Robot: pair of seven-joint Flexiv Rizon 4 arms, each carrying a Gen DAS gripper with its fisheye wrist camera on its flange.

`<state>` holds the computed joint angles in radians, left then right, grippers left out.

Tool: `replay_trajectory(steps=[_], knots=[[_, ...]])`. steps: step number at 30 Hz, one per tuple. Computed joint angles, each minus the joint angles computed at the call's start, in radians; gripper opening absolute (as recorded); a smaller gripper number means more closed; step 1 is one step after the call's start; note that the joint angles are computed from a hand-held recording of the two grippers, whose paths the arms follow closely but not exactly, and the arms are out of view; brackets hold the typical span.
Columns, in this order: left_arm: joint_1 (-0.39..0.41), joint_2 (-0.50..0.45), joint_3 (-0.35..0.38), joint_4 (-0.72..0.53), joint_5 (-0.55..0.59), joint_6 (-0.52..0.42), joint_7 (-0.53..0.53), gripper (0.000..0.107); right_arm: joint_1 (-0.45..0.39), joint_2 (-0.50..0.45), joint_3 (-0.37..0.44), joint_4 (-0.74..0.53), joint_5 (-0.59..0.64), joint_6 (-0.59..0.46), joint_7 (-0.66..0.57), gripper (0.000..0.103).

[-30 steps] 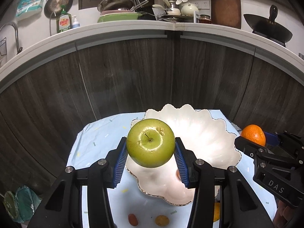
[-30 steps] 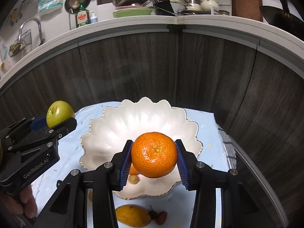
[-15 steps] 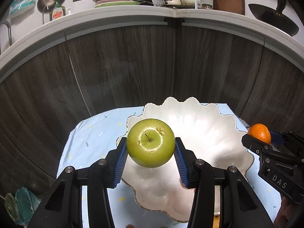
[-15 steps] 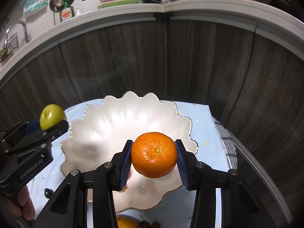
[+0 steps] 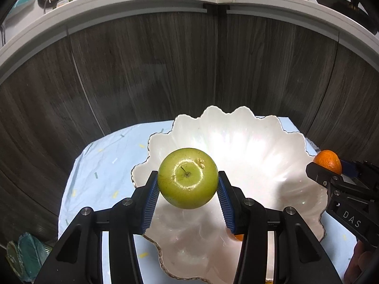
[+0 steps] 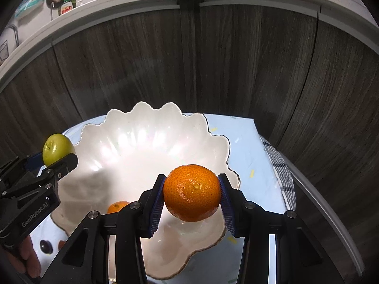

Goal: Organize fruits
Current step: 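Open both grippers to drop the apple and mandarin into the bowl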

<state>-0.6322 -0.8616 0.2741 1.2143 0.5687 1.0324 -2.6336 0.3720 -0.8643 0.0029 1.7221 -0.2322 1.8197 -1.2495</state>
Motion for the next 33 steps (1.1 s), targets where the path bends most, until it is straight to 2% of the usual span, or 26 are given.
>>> replay_trajectory(steps=[4,7,9,10,11,12,14,18,20,24,33], knots=[[0.024,-0.008,-0.028,0.000,-0.029,0.005,0.038,0.048,-0.009,-0.007,0.011,-0.014,-0.007,-0.028,0.005,0.045],[0.018,-0.019,-0.025,-0.016,-0.042,-0.031,0.059,0.048,-0.001,-0.007,0.001,-0.017,-0.005,-0.045,0.013,0.046],[0.018,-0.024,-0.030,-0.024,-0.047,-0.056,0.078,0.048,0.008,-0.007,-0.012,-0.014,-0.001,-0.042,0.016,0.052],[0.025,-0.024,-0.039,-0.020,-0.054,-0.052,0.087,0.048,0.028,-0.004,-0.037,-0.007,0.009,-0.032,0.020,0.061],[0.031,-0.023,-0.047,-0.015,-0.062,-0.048,0.094,0.050,0.054,-0.001,-0.068,0.002,0.024,-0.017,0.024,0.070],[0.023,-0.022,-0.038,-0.014,-0.058,-0.050,0.087,0.064,0.067,0.000,-0.085,0.006,0.032,-0.008,0.025,0.072],[-0.005,-0.020,-0.004,-0.019,-0.027,-0.052,0.051,0.080,0.075,0.004,-0.095,0.011,0.038,-0.004,0.021,0.072],[-0.016,-0.012,0.001,-0.028,0.001,-0.065,0.039,0.085,0.062,0.009,-0.079,0.013,0.041,-0.005,0.019,0.073],[-0.023,-0.005,0.006,-0.026,0.015,-0.072,0.024,0.090,0.064,0.013,-0.081,0.019,0.049,0.002,0.022,0.079],[-0.028,0.015,0.005,-0.016,0.042,-0.078,0.002,0.095,0.085,0.032,-0.102,0.044,0.071,0.024,0.020,0.082],[-0.053,0.086,0.001,0.038,0.112,-0.096,-0.062,0.097,0.125,0.093,-0.129,0.113,0.122,0.068,-0.001,0.082]])
